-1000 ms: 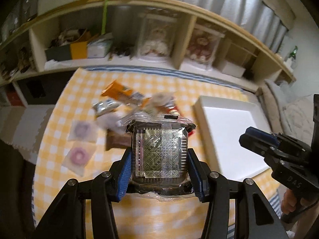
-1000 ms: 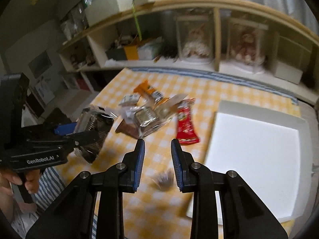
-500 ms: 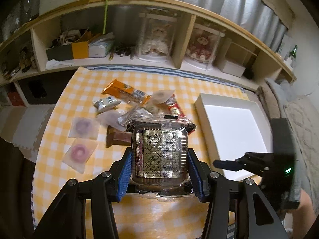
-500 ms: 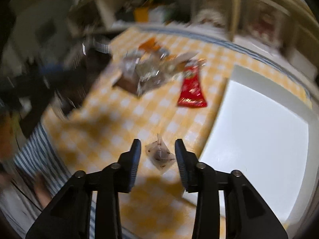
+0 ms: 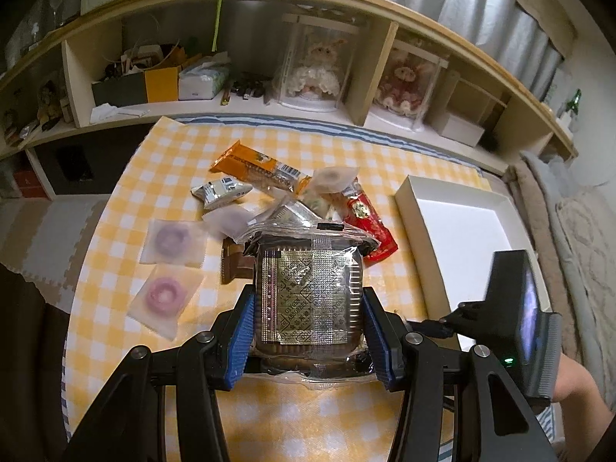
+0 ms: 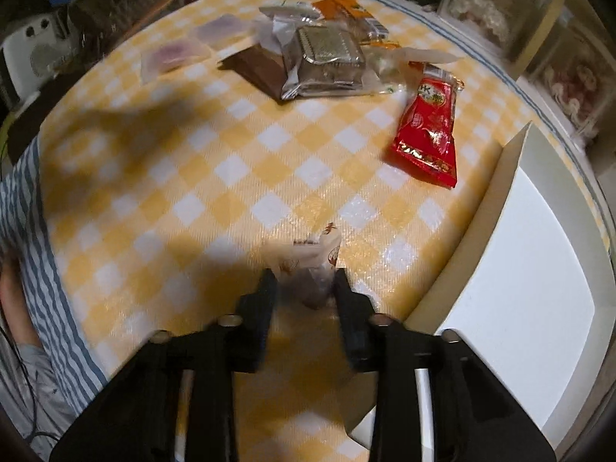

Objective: Organize snacks
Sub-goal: 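Lift the silver cake with the left gripper while the right lifts the cookie bag toward the tray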

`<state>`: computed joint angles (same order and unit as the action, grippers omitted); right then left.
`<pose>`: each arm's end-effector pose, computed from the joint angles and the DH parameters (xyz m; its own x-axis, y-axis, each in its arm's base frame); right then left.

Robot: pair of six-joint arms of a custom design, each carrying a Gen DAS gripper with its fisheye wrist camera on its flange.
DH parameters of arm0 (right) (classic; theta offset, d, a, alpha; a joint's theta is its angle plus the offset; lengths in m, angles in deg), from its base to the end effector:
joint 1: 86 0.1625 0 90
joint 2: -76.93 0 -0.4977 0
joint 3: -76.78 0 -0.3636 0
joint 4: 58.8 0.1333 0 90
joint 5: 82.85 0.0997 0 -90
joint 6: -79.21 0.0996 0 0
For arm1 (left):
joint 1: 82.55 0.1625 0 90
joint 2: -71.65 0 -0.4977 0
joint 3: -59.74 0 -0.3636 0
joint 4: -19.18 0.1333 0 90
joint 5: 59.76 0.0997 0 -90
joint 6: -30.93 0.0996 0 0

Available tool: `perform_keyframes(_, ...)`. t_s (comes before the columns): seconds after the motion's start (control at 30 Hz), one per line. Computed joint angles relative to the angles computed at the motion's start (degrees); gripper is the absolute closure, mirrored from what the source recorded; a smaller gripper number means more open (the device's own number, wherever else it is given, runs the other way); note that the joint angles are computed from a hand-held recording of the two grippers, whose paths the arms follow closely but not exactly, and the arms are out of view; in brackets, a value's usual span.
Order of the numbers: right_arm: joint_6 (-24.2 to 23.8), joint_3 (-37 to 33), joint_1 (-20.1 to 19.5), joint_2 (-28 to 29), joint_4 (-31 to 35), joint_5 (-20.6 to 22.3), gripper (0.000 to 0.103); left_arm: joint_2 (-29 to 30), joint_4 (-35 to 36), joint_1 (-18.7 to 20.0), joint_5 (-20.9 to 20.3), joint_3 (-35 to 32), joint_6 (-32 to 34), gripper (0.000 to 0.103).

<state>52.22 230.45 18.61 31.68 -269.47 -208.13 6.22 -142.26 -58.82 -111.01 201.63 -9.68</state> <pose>0.1617 -0.3197 0.1127 -0.6196 -0.5070 0.5992 -0.5922 0.8030 0.0671 -0.2733 -0.3339 0.1755 -0.7938 0.2978 -0.5303 0.5207 0.7834 -0.3394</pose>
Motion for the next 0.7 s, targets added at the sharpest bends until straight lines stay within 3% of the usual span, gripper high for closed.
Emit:
perform_keyframes(0.17, 1.51, 1.32, 0.83, -3.11, -2.69, 2.34, 0.076, 0.29, -2.12, -1.21, 0.79, 0.65, -0.45, 0.052)
perform_keyframes(0.37, 7.87, 1.40, 4.36, -11.59, -1.09, 5.10, 0.076, 1.18, -5.33, -3.73, 0.87, 1.39, -0.55, 0.052)
perform_keyframes(0.5, 11.38, 1.64, 6.09, -17.41, 0.11, 4.01, 0.076, 4.04, -9.21, -5.43, -0.59, 0.61, 0.20, 0.052)
perform_keyframes(0.7, 16.04, 3.79, 5.08, -26.45, 2.68, 1.10, 0.076, 10.85, -15.63, -6.61, -4.34, -1.69, 0.81, 0.052)
